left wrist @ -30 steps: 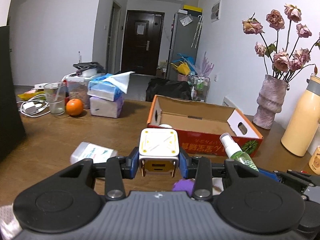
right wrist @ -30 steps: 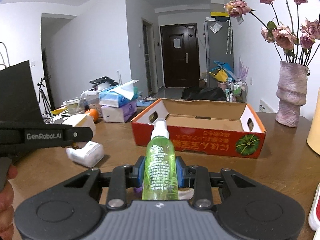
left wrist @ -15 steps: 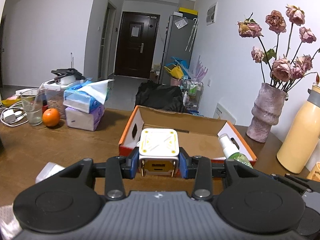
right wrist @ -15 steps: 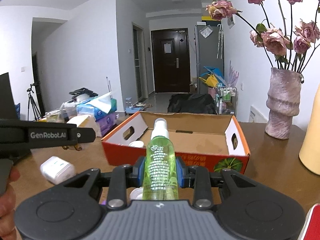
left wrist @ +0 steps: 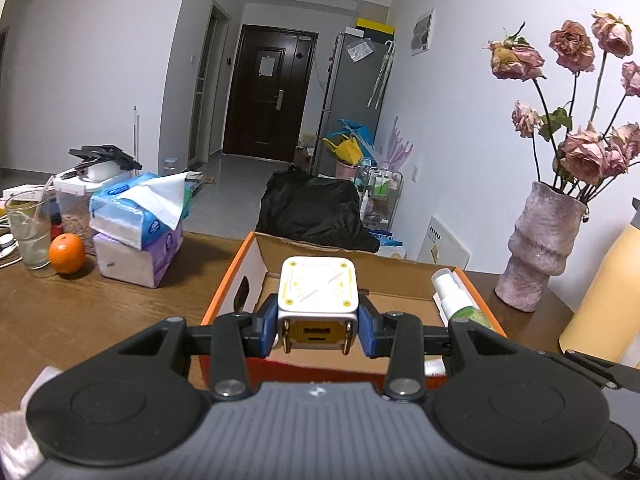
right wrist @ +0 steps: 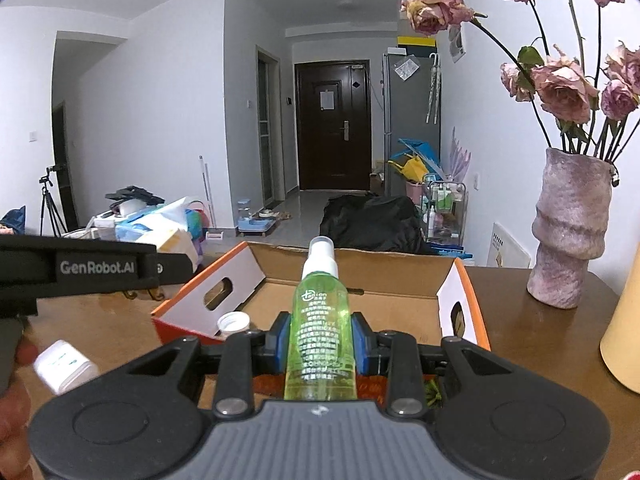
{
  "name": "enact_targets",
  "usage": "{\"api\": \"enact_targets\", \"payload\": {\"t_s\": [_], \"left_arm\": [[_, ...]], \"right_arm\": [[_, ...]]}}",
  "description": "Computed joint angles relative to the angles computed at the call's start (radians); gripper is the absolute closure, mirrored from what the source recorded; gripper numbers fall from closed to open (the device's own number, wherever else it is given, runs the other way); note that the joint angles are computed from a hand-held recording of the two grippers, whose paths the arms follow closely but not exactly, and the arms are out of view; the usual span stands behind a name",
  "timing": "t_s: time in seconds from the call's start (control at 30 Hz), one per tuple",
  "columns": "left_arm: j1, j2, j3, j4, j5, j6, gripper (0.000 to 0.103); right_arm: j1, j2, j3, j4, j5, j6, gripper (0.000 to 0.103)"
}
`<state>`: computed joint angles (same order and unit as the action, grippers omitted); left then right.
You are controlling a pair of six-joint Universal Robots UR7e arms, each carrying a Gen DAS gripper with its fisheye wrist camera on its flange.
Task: Organize rigid objects
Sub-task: 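Carry the charger and green spray bottle in both grippers over the cardboard box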
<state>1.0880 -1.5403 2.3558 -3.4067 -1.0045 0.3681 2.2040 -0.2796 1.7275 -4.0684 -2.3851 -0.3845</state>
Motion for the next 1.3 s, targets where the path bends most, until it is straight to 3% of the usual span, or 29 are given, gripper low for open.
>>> {"api": "enact_targets", "payload": {"t_s": [0.5,0.93,1.3], "left_arm": [[0.056,0.178,-0.151,-0.047,-0.037,0.049,0.064],[0.087,0.309,-0.258,-0.075,-0.028,0.110,0.064],[0.114,0.366,-0.314,-0.060,-0.034,0.141,0.064]], "right_arm": [[-0.081,0.021,-0.123,0.015,0.054,-0.114,0.073],[-0.169,0.011,-0.145,0.034,0.123,-0.051,0.073],[-0.190,0.034,-0.176,0.031,0.114,-0.070,0.073]]}}
